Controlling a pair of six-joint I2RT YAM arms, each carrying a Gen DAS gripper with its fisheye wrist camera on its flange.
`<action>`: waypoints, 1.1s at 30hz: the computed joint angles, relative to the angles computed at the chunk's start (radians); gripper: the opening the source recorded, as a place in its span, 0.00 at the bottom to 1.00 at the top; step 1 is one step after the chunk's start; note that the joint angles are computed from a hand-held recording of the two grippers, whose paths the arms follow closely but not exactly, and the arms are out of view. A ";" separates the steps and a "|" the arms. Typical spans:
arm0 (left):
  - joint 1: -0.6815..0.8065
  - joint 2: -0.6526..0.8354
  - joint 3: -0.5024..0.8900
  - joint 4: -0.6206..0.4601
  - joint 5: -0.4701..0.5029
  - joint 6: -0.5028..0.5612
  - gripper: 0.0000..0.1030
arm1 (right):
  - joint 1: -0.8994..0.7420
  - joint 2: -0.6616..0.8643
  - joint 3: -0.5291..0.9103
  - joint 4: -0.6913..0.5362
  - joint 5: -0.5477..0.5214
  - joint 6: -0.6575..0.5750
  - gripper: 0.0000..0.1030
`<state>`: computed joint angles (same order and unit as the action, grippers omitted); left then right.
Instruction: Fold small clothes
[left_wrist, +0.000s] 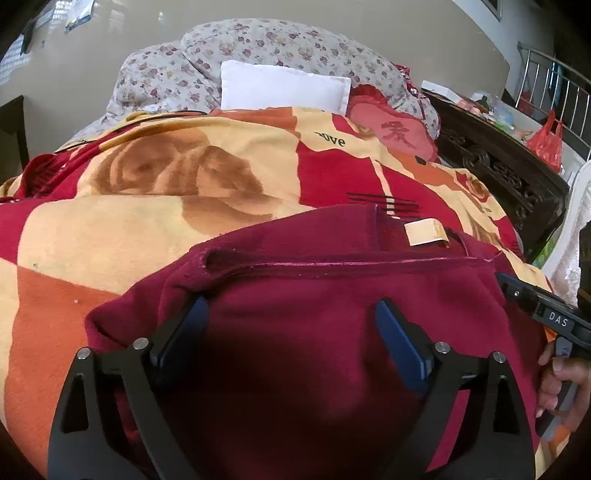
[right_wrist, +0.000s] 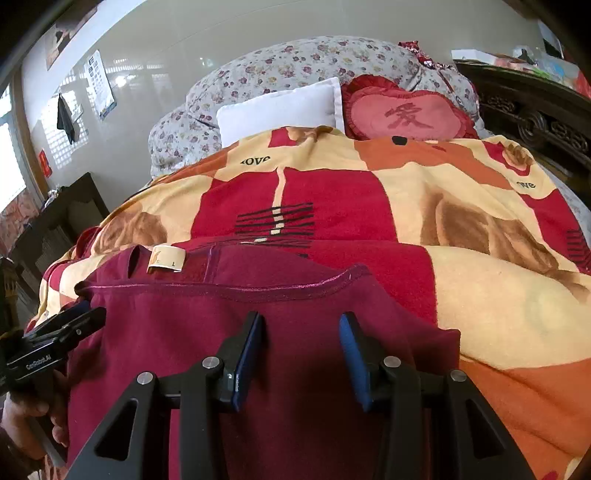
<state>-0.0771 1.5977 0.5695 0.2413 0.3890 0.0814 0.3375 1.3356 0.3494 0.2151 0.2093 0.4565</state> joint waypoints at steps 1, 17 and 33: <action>-0.003 0.000 0.001 -0.002 -0.006 0.001 0.89 | -0.002 0.001 0.000 -0.001 0.000 -0.003 0.41; -0.146 -0.474 0.003 -0.488 -0.301 -0.021 0.95 | 0.724 -0.232 0.277 -1.003 0.474 0.675 0.41; -0.221 -0.957 -0.009 -0.892 -0.391 -0.061 0.95 | 1.432 0.091 0.400 -1.442 0.464 1.616 0.41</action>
